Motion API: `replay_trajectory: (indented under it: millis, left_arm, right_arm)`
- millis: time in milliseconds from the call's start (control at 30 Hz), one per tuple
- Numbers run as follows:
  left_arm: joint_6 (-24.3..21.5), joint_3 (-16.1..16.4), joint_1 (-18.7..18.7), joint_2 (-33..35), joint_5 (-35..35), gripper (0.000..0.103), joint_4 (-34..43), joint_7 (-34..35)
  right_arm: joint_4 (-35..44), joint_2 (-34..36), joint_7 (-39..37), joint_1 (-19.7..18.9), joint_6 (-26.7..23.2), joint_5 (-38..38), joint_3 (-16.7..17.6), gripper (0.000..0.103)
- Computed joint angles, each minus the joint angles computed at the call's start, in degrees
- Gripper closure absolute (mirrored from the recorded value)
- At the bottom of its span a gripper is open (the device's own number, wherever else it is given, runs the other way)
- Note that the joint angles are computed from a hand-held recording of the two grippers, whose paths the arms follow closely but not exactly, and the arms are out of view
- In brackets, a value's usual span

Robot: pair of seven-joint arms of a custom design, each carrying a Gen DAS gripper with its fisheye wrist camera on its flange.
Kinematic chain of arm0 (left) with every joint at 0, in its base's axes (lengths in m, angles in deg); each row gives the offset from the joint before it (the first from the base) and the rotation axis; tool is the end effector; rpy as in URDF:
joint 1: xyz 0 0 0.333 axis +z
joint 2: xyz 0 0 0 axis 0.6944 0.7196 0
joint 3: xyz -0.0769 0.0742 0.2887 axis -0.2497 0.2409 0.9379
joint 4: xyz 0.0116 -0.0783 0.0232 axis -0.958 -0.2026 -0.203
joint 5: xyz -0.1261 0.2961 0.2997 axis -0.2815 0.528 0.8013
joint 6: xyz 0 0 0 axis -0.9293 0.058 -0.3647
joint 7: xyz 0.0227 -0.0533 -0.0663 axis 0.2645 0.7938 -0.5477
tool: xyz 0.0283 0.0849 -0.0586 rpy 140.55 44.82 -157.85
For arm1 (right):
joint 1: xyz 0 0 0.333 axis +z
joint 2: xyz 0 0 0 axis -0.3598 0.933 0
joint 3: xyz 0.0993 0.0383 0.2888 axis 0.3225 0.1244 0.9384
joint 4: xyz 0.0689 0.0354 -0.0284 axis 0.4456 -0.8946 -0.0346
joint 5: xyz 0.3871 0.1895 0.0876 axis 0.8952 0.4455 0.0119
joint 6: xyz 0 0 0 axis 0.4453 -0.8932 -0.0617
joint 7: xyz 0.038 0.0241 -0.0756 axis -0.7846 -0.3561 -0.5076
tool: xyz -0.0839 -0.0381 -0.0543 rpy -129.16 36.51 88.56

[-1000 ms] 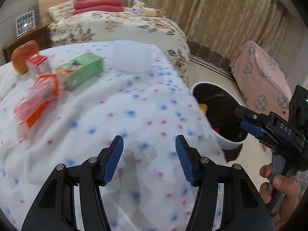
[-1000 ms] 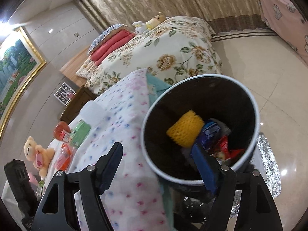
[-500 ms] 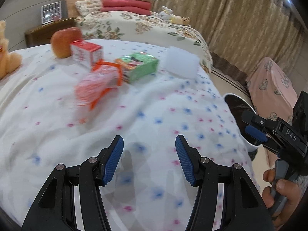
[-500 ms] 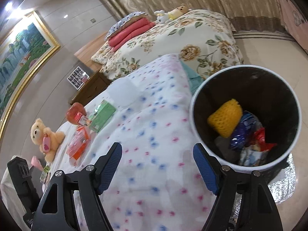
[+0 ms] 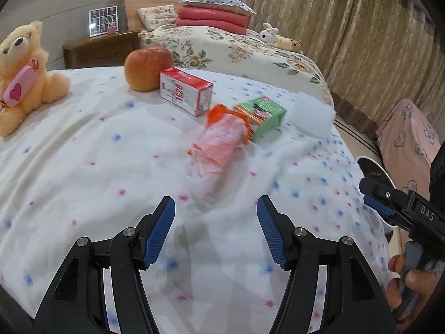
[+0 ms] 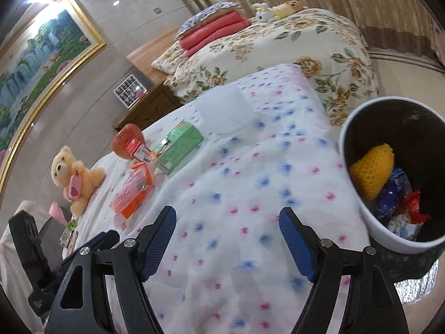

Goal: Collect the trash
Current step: 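Move both open grippers back over the bed toward the bag and milk carton, then grasp the orange-and-clear plastic bag with the left gripper while the right gripper grasps the green milk carton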

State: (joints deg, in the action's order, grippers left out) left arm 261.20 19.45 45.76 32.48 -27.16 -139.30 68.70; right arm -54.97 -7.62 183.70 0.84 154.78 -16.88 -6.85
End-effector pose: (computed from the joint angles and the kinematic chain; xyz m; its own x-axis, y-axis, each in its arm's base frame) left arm 0.6333 -0.1001 0.3492 -0.1777 -0.9670 0.1825 -0.7262 0.0038 -0.6874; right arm 0.5886 0.2515 0.3483 -0.0714 -0.8925 -0.4454 -0.7252 0.3531 -0.5912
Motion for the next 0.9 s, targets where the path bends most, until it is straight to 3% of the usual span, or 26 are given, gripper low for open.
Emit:
replay_trajectory:
  millis: [333, 600, 633, 733, 767, 900]
  left_arm:
    - [-1.7, 4.2, -2.0, 5.4, 11.7, 0.036, 6.3, -6.9]
    - [-2.6, 7.0, -3.9, 8.2, 21.1, 0.037, 9.6, -13.9]
    - [-2.5, 6.7, -3.7, 8.5, 21.6, 0.04, 9.8, -14.2]
    - [-4.7, 3.9, -1.0, 9.2, 21.0, 0.074, 10.9, -11.9]
    - [-4.7, 4.4, -1.5, 9.2, 21.7, 0.076, 10.8, -12.3]
    - [-3.5, 1.8, 1.1, 8.3, 18.7, 0.078, 9.4, -9.9]
  right_arm:
    - [5.0, 4.1, -9.6, -10.9, -2.4, 4.9, 12.8, 0.025]
    - [9.0, 7.3, -16.3, -13.9, -4.6, 9.2, 16.6, 0.025]
    - [9.6, 7.8, -17.2, -14.4, -4.8, 9.9, 17.2, 0.025]
    - [11.4, 9.1, -19.0, -14.2, -5.5, 11.1, 17.4, 0.025]
    - [12.3, 9.7, -19.7, -14.3, -5.7, 11.6, 17.7, 0.025]
    - [15.5, 11.8, -21.1, -12.7, -6.7, 12.3, 17.1, 0.025]
